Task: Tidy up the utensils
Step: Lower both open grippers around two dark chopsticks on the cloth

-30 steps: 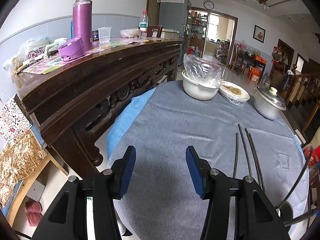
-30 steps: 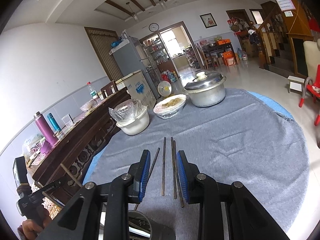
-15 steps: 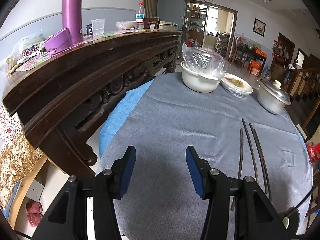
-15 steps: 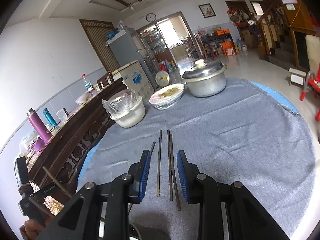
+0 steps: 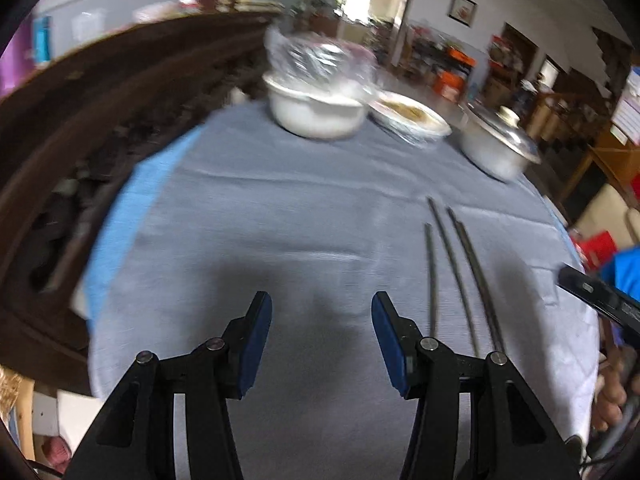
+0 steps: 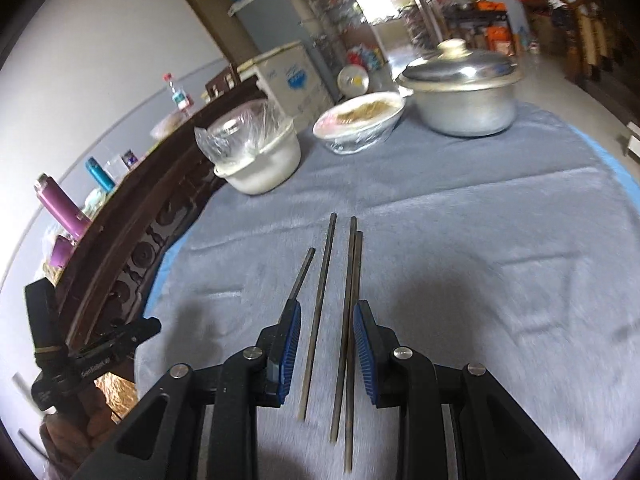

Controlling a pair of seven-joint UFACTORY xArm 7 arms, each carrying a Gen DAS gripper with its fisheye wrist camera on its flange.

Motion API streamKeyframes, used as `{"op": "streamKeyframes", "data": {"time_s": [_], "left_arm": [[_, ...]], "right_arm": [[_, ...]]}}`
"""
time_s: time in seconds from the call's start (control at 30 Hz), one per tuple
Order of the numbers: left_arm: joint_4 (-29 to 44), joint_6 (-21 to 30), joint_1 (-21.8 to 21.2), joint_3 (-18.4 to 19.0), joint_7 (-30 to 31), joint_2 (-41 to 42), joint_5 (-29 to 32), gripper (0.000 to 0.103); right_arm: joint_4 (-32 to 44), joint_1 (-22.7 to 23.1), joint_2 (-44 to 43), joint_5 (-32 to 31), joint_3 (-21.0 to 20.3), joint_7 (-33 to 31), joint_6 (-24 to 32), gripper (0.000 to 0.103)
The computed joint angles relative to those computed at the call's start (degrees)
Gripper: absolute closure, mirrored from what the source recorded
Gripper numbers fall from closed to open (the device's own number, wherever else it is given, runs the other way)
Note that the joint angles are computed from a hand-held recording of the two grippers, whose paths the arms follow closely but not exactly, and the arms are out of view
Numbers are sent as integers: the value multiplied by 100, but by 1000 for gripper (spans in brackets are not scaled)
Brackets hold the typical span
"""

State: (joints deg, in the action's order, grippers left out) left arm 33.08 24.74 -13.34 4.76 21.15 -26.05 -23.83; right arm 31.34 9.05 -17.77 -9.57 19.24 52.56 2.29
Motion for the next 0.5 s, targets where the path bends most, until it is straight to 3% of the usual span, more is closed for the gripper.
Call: {"op": "streamKeyframes", "data": {"time_s": [0.3,0.5], "left_arm": [[689,-39,-470,-355,464,1114,-347,50],[1022,-18,-461,-654,625,1613,-571,50]], "right_arm": [[1479,334,1934,-312,-701,-683,346,74],[1945,646,2561,27,-1086,-1089,645,80]]}}
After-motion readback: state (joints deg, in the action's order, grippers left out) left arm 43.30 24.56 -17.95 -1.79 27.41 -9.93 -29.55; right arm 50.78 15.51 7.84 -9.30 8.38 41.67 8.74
